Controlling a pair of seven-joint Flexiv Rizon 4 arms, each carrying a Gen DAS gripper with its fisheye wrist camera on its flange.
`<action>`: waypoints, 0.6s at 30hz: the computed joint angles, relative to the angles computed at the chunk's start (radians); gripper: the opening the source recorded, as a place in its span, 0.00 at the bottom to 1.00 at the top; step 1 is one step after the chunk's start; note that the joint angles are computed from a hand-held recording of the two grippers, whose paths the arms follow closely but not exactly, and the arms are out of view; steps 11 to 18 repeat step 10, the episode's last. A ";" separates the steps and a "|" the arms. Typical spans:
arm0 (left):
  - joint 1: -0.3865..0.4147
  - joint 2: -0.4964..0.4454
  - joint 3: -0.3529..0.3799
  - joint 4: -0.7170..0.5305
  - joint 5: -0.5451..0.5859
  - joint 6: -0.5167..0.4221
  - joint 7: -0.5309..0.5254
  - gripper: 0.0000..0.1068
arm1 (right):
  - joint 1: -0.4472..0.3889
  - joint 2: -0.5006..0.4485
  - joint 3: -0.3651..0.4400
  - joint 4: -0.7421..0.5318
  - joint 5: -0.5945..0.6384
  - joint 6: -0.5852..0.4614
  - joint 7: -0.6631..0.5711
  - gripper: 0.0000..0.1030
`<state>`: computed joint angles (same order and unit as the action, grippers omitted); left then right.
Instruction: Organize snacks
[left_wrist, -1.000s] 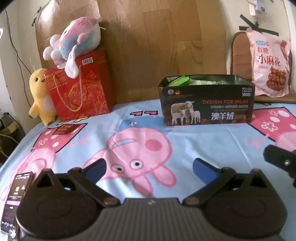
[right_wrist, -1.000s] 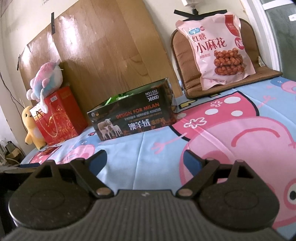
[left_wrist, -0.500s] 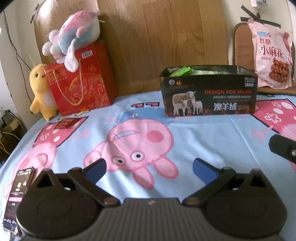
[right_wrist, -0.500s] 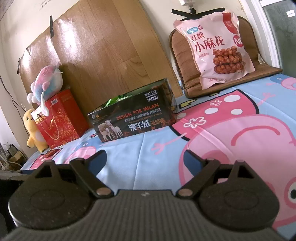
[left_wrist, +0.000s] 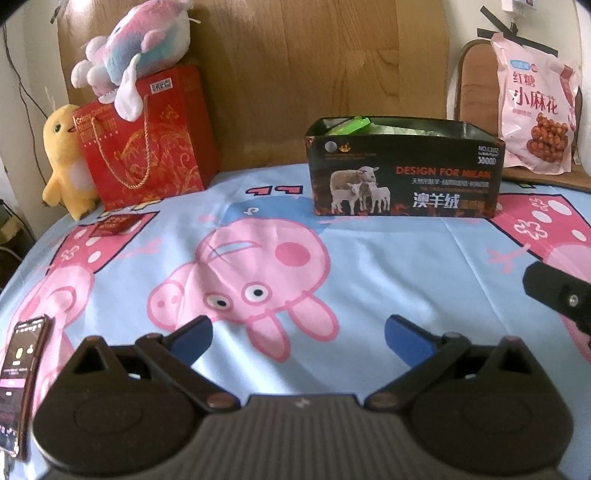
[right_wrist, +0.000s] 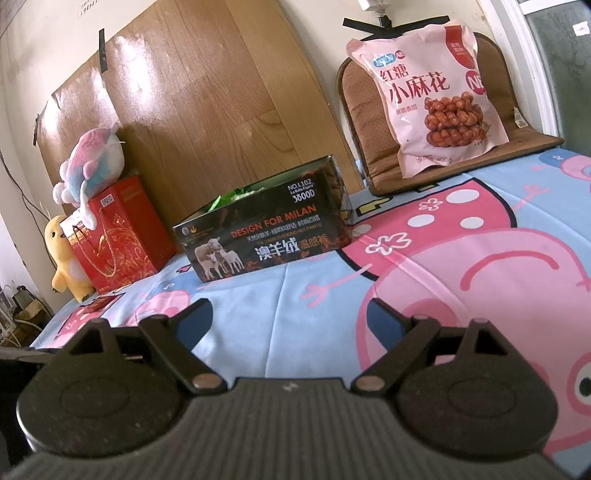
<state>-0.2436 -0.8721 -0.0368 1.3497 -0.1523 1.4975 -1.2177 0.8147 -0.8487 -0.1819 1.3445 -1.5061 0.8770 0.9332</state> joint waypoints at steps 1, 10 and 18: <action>0.008 0.002 -0.012 0.001 -0.003 -0.007 0.005 0.96 | 0.000 0.000 0.000 0.000 0.000 0.000 0.000 0.90; 0.058 0.009 -0.101 0.033 -0.011 0.027 0.077 0.96 | 0.000 -0.001 0.000 -0.001 0.002 -0.001 -0.001 0.90; 0.058 0.009 -0.101 0.033 -0.011 0.027 0.077 0.96 | 0.000 -0.001 0.000 -0.001 0.002 -0.001 -0.001 0.90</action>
